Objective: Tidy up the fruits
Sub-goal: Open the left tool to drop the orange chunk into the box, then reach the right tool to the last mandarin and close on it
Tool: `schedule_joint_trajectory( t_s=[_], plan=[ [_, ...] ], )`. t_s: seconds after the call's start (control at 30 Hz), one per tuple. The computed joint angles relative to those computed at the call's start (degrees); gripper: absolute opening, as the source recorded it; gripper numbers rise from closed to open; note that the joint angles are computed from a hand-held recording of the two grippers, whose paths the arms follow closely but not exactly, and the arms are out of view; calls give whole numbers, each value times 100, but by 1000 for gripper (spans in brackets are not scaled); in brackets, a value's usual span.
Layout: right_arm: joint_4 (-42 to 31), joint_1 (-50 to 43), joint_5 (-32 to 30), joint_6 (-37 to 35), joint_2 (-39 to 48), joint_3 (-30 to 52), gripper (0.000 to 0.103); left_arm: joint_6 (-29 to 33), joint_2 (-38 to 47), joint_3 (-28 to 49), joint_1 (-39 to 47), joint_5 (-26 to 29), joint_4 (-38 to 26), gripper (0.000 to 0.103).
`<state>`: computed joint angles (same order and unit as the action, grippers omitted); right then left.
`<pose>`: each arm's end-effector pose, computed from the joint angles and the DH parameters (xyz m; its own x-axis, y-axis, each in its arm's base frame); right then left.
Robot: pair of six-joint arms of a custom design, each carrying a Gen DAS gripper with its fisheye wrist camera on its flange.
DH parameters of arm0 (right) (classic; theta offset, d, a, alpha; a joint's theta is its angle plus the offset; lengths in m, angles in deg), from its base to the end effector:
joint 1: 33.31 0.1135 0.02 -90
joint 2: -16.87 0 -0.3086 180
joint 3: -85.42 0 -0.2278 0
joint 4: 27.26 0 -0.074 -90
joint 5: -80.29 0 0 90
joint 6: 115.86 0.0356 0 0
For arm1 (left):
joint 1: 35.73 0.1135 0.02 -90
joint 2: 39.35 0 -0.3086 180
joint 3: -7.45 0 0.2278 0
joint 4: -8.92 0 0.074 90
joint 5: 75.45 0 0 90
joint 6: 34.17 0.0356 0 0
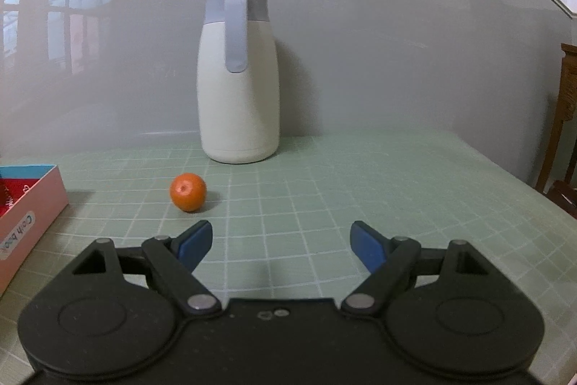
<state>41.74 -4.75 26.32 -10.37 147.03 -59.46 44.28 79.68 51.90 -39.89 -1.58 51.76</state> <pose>0.2659 0.1209 0.0773 -0.3509 0.0549 -0.9348 0.1777 0.9840 -0.0089 0.3222 -0.0135 0.1068 -0.4808 -0.1579 -0.8625 -0.2677 0.9631 -0.0271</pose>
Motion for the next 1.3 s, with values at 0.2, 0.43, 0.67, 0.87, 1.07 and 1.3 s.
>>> schedule_joint_trajectory(
  t_s=[0.2, 0.43, 0.67, 0.87, 1.07, 1.3],
  plan=[
    [-248, 127, 31, -19, -55, 196, 83, -331, -69, 111, 183, 154, -423, 31],
    [-402, 231, 10, -72, -53, 387, 83, -315, -78, -53, 259, 73, -275, 32],
    [-658, 351, 17, -94, -60, 608, 83, -260, -310, -363, 413, 224, -112, 32],
    [-884, 464, 69, -151, -21, 838, 83, -75, -376, -920, 407, -83, 781, 69],
    [-1157, 522, 89, -149, 42, 1083, 83, 249, -357, -1522, 576, -9, 1713, 71],
    [-1418, 571, 68, -172, 107, 1335, 83, 561, 165, -2120, 746, -67, 3059, 84]
  ],
)
